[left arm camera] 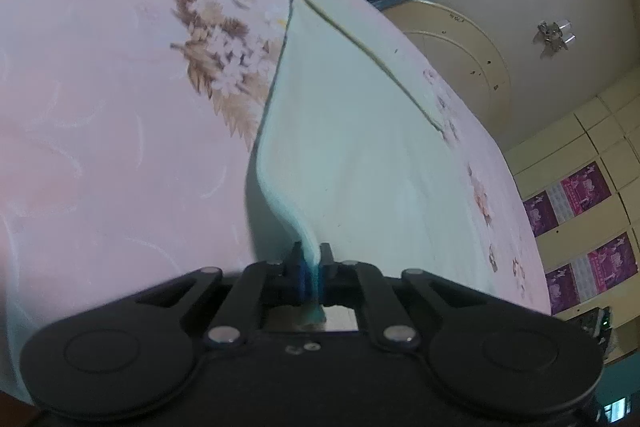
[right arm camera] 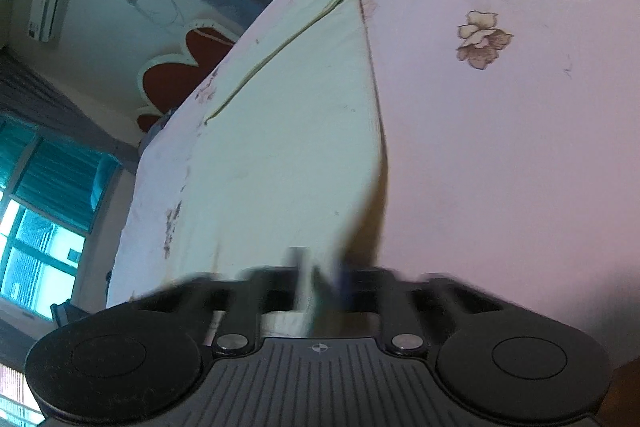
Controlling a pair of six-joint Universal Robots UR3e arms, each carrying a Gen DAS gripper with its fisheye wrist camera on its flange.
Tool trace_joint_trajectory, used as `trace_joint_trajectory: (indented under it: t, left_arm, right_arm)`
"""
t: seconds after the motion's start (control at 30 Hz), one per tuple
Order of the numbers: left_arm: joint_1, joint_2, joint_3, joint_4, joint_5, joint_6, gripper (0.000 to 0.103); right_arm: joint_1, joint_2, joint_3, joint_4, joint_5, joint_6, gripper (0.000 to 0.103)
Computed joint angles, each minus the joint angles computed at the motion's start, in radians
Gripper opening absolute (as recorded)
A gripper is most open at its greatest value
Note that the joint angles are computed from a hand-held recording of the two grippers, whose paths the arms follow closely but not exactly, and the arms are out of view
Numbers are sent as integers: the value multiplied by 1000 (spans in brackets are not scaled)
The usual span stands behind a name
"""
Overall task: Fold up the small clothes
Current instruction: 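Grasp the cream sweater hem with both grippers and lift it toward the collar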
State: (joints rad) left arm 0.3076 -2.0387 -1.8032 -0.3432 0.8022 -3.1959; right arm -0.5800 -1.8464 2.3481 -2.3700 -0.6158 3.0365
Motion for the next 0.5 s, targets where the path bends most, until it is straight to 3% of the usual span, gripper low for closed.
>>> trace_joint_trajectory:
  t: [0.07, 0.13, 0.17, 0.23, 0.33, 0.5]
  left_arm:
    - [19, 22, -74, 141, -18, -35, 5]
    - [0, 40, -66, 104, 54, -6, 5]
    - [-17, 28, -29, 41, 90, 14, 4]
    - [-18, 24, -12, 36, 80, -13, 4]
    - [0, 45, -24, 127, 14, -80, 4]
    - [-42, -22, 173, 193, 32, -193, 4]
  right_arm:
    - [-22, -51, 11, 5, 16, -15, 3]
    - [-59, -95, 34, 22, 45, -48, 3]
    - [-29, -58, 8, 2, -11, -43, 3]
    - [0, -4, -25, 15, -61, -46, 2]
    - [-38, -38, -37, 5, 5, -28, 2]
    - [8, 47, -190, -199, -10, 103, 2]
